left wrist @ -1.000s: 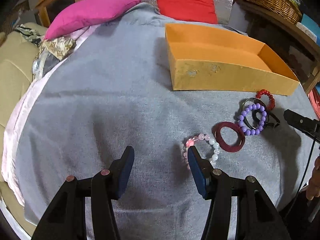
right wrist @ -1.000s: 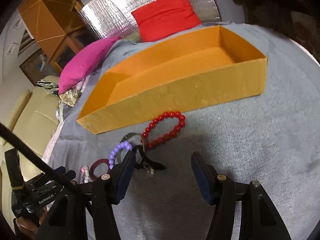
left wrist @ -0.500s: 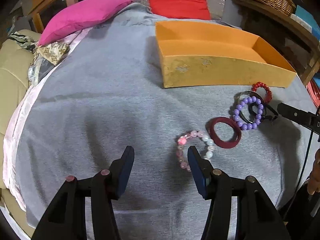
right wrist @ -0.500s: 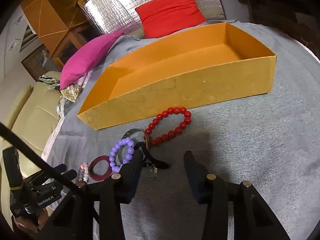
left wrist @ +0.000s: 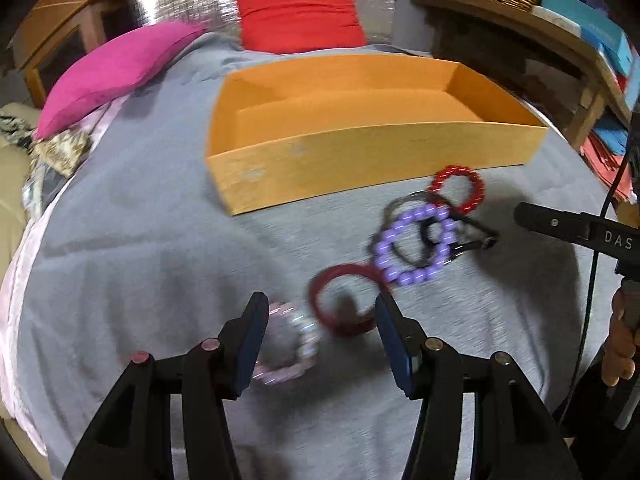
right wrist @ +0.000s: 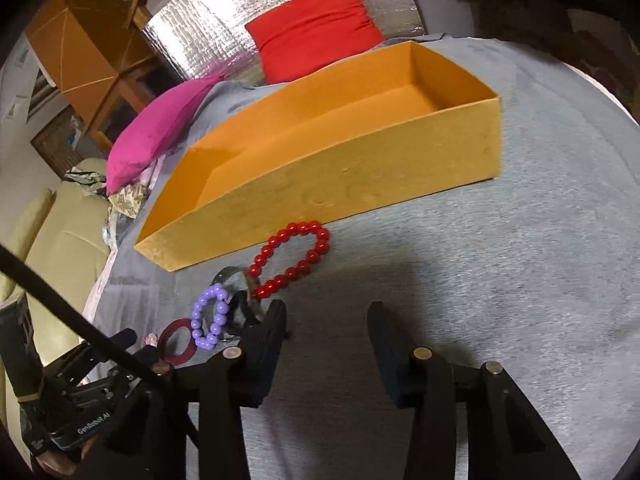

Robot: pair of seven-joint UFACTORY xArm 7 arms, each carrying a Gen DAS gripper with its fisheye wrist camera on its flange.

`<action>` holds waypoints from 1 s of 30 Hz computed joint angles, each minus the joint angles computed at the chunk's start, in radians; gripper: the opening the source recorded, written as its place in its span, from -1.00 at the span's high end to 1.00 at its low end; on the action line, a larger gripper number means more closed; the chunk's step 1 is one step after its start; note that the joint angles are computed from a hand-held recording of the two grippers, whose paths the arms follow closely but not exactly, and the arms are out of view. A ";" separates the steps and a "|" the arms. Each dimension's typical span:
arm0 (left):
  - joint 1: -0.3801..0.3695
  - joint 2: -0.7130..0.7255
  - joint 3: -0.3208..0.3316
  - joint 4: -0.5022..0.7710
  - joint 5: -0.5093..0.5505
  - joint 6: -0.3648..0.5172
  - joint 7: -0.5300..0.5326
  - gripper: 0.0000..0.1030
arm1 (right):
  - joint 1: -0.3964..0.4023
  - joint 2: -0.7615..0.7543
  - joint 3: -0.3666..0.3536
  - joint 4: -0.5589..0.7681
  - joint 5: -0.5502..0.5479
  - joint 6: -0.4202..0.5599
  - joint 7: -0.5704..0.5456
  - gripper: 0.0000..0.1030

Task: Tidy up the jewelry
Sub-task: 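Lower the left tool onto the purple beaded bracelet and close it, then lift the purple bracelet with left tool while right tool grasps the black hair tie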

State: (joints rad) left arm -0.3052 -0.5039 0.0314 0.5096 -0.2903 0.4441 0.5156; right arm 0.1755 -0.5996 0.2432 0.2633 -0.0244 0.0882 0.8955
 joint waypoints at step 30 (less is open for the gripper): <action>-0.053 0.131 -0.008 0.121 -0.330 0.143 0.271 0.62 | 0.148 0.004 -0.137 -0.022 0.092 -0.046 -0.109 0.12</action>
